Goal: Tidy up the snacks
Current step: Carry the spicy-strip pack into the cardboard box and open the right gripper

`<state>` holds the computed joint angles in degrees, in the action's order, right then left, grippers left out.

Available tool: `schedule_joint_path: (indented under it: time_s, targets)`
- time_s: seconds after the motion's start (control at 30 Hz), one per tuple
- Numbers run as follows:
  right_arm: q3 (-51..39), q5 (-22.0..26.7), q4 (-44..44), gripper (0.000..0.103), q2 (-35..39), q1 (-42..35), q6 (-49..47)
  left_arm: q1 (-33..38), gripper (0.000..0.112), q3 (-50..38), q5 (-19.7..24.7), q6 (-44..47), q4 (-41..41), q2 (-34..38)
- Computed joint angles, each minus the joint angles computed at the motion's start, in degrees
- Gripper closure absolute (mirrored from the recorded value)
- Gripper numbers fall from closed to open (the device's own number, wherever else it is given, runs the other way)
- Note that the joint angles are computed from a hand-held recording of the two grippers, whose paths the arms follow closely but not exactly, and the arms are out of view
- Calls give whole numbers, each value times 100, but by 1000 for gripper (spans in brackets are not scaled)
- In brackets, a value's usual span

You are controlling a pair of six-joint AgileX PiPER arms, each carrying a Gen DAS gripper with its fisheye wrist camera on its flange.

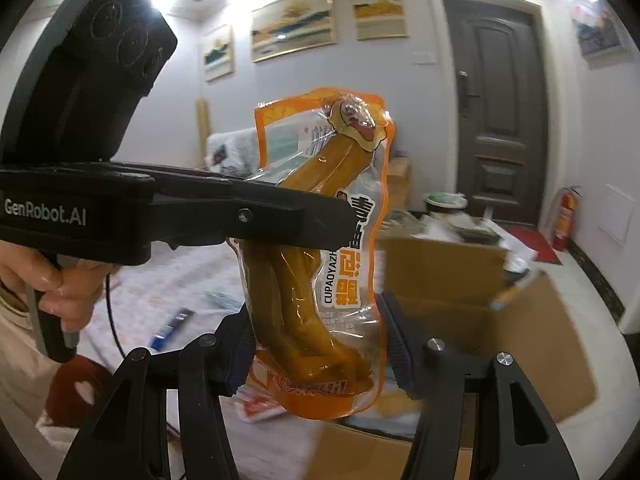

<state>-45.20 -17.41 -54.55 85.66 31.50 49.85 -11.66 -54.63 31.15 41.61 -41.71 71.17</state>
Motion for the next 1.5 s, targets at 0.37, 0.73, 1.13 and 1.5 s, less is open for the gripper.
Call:
schedule_joint_path:
  time_s: [0.37, 0.73, 1.13, 1.5]
  targets:
    - [66, -554, -1183, 50, 535, -1290, 599, -600, 87, -831, -299, -340, 147, 1662]
    - [123, -486, -1060, 40, 584, -1337, 495, -619, 44, -974, -473, -885, 610, 1990]
    - [68, -90, -719, 35, 537, -1126, 267, -407, 40, -618, -506, -476, 213, 1685]
    - [-361, 309, -621, 44, 759, -814, 251, -254, 40, -422, -513, -181, -67, 1537]
